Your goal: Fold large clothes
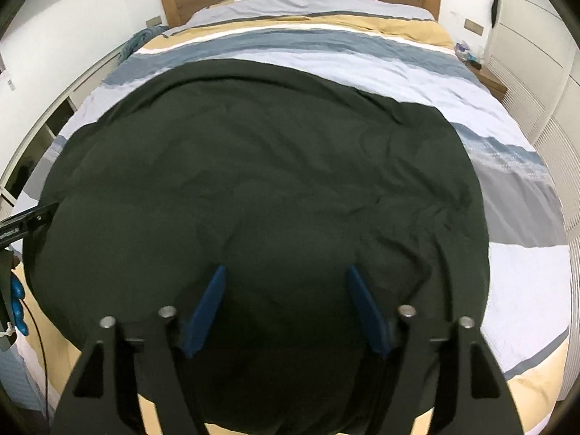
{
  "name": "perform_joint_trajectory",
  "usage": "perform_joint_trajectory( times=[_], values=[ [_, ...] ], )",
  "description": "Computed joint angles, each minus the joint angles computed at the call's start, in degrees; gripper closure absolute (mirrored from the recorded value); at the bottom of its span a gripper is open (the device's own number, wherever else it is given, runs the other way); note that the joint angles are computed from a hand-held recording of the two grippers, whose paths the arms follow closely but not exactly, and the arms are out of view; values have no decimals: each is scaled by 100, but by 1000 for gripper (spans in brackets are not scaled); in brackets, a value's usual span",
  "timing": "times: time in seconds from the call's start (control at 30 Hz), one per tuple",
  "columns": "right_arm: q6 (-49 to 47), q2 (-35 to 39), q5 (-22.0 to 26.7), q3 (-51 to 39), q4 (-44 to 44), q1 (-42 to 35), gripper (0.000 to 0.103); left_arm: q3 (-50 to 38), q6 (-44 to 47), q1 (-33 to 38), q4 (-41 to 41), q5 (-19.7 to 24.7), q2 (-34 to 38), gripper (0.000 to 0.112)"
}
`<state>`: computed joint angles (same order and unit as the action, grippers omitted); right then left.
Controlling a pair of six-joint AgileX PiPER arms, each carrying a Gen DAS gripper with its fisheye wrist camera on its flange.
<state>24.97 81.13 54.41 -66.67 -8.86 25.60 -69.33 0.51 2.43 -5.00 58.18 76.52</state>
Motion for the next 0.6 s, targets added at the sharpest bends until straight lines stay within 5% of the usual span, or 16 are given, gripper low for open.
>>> perform_joint_trajectory(
  times=[0.17, 0.37, 0.6],
  values=[
    [-174, -146, 97, 231, -32, -375, 30, 45, -110, -114, 168, 130, -162, 10],
    [136, -267, 527, 108, -462, -130, 30, 33, -255, -288, 141, 258, -526, 10],
    [439, -572, 391, 104, -291, 606, 30, 581, -587, -846, 372, 117, -762, 10]
  ],
)
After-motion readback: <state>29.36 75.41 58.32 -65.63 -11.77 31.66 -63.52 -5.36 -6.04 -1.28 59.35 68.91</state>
